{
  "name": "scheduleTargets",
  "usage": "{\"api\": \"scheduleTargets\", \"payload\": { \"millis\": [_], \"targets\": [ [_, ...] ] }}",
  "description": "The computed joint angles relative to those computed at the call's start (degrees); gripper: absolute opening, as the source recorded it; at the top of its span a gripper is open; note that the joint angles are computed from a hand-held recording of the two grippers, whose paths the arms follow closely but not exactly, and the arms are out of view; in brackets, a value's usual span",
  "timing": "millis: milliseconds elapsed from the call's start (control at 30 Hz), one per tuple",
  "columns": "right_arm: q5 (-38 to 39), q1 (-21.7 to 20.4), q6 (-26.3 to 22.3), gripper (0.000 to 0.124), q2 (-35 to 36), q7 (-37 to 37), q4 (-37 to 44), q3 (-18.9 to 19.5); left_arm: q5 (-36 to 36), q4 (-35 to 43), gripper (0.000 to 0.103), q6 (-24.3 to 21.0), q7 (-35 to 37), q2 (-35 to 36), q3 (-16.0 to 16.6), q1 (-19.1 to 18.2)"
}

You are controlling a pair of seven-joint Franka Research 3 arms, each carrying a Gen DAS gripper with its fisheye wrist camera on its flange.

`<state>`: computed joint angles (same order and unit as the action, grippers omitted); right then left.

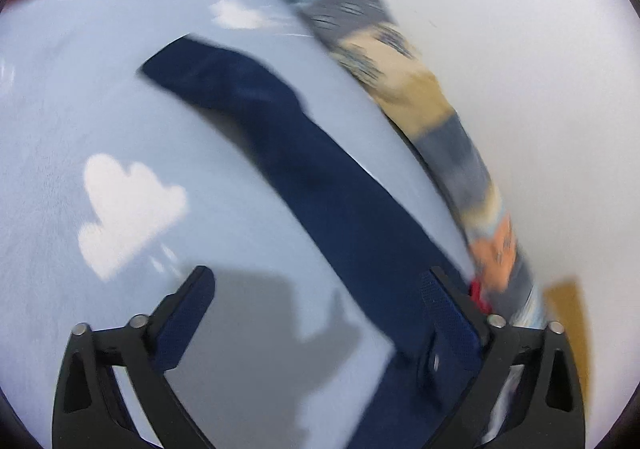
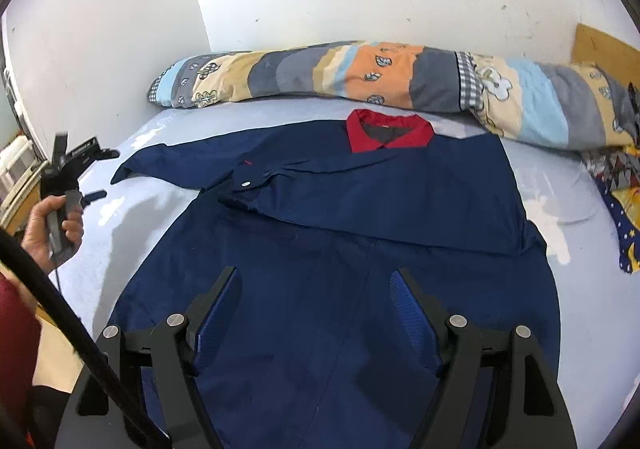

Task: Fold large clothes

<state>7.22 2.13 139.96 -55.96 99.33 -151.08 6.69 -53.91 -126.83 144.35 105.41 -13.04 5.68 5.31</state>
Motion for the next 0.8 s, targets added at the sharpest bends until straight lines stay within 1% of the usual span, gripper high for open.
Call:
{"api": "scheduleTargets", "payload": {
  "millis": [33,67,133,200,233,267,333,400,433,533,567,600,633,667,700,733,800],
  "targets": [
    [-0.04,-0.17,-0.14,0.081,-0.02,0.11,0.03,-0.09,-3.5,2.04,0.083,-1.42,1.3,2.81,1.74,0.09],
    [-0.07,-0.28,-0.05,0.081,-0.07,0.13,-0.02,-0.17,-6.43,3.99,0.077,-2.74,2.54,5.39,2.4,0.79],
    [-0.1,-0.37,0.18,0.081,0.4,0.07,-0.05,-0.27,-8.87,8.24,0.077,-3.75,3.09,10.64,2.11,2.6],
    [-0.17,-0.62,0.23,0.082,1.24,0.28,0.08,-0.21,-12.29,11.62,0.077,-4.51,3.94,14.82,1.16,4.27],
    [-0.06,-0.55,0.19,0.082,1.75,0.23,0.13,-0.42,-15.85,13.5,0.076,-5.51,4.86,17.24,0.65,5.3],
    [0.12,-0.43,0.2,0.082,2.45,0.14,0.2,-0.68,-19.12,14.79,0.071,-5.56,5.54,19.14,-0.03,6.27],
    [0.56,-0.33,0.26,0.082,3.83,0.28,0.37,-1.05,-23.78,16.67,0.069,-3.82,6.36,21.93,-1.57,7.86],
    [1.01,-0.07,0.36,0.082,4.86,0.12,0.48,-1.52,-31.3,18.72,0.069,-2.65,10.33,24.26,-3.23,9.99],
    [1.12,-0.02,0.35,0.082,5.32,0.05,0.52,-1.62,-34.75,20.04,0.069,-1.32,12.67,25.31,-4.11,10.84],
    [0.99,-0.13,0.56,0.082,6.14,-0.2,0.24,-1.62,-39.67,24.74,0.069,2.41,14.67,28.98,-6.36,12.76],
    [0.84,-0.32,0.49,0.082,6.57,-0.08,0.33,-1.5,-40.79,26.07,0.069,2.92,14.92,30.04,-7.17,13.39],
    [0.74,-0.5,0.63,0.082,6.83,0.1,0.3,-1.4,-39.99,27.58,0.054,3.41,14.38,31.07,-7.83,13.76],
    [0.64,-0.71,1.01,0.082,7.02,0.3,0.21,-1.36,-37.07,28.71,0.037,4.22,12.63,31.66,-8.26,13.81],
    [0.47,-0.93,1.19,0.082,7.14,0.49,0.21,-1.3,-34.35,29.32,0.001,3.74,11.2,31.89,-8.57,14.29],
    [0.04,-1.5,1.29,0.082,7.27,0.9,0.25,-1.07,-31.22,30.12,0.002,3.63,9.71,32.06,-8.92,14.43],
    [-0.32,-2.07,1.4,0.082,7.2,1.38,0.21,-0.98,-28.7,30.26,0.002,4.98,9.78,31.45,-9.31,14.29],
    [-0.55,-2.78,1.68,0.082,6.85,2.04,0.03,-1.35,-25.25,30.43,0.002,6.03,12.39,29.73,-10.5,14.64]
  ]
}}
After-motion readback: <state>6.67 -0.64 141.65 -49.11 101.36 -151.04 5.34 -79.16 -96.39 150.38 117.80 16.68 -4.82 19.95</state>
